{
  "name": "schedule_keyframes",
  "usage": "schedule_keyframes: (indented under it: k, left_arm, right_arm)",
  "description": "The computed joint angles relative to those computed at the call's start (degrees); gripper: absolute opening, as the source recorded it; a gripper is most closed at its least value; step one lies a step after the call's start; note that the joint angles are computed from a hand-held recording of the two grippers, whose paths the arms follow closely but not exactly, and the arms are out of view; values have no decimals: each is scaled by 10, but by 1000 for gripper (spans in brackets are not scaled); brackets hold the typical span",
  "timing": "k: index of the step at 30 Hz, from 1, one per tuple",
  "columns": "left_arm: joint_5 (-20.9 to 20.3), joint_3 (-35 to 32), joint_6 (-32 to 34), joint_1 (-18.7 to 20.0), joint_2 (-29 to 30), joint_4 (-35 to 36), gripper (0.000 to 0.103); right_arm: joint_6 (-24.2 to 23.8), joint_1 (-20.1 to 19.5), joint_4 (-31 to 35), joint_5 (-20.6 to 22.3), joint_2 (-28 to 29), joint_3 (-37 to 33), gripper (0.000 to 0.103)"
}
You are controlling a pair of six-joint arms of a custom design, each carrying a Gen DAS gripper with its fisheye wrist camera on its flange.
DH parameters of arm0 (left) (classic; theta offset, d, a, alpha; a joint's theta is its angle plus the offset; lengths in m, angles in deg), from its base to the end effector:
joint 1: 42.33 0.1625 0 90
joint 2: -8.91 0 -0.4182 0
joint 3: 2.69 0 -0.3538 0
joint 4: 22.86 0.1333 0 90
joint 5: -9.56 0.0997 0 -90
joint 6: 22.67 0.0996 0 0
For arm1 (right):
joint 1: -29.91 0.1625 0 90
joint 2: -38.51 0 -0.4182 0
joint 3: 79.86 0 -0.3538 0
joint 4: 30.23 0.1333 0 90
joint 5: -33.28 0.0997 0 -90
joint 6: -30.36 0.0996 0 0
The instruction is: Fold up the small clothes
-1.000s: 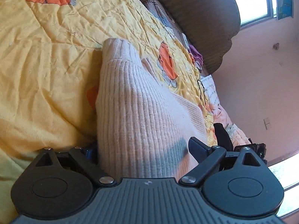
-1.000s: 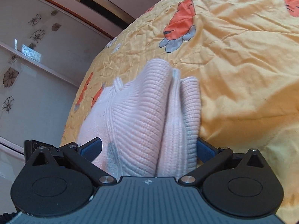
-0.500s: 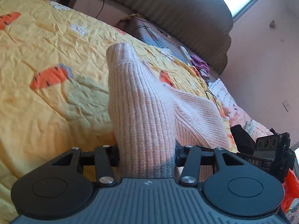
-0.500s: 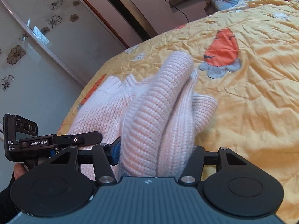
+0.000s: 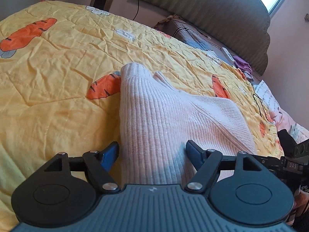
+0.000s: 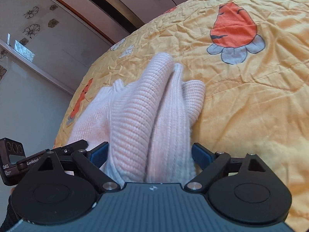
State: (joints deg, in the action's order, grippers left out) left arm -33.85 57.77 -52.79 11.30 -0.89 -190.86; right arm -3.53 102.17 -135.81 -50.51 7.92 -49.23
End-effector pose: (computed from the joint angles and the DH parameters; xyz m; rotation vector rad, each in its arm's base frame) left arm -0.2829 -0.7310 -0.0550 -0.1247 2.5021 -1.0949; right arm -0.1176 -0.8405 0.3064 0.4563 -3.0538 0.4522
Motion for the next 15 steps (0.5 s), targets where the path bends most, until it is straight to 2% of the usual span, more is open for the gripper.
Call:
schedule_keyframes:
  k: [2,6,8,11,13,14,15]
  left_arm:
    - [9,24,3,-9,-9,-9,75]
    - [-4,45,6,-14,-12,-12,76]
    - [-2,45,0,-13,-7,-12,83]
    - [-8,48,3,-10,-3,-34,84]
    - [-14,52,24,-10,-1,-56,65]
    - [-2,50,27,-13,1,-57,54]
    - [1,50,33,-15,-1,-56,48]
  right_arm:
    - [-18,-6,-33,3,-37,63,101]
    - [-47,-15,-19,-1,-72,121,101]
    - [-82,-15,-55,2,-92,172,102]
    - [-107,-8,-98,-12,-103,210,102]
    - [-107,-5,-110,-18,-103,217,100]
    - [-112,-4,-121,-17,-106,226,96]
    - [-120,-4,-125,-16,-108,232,93]
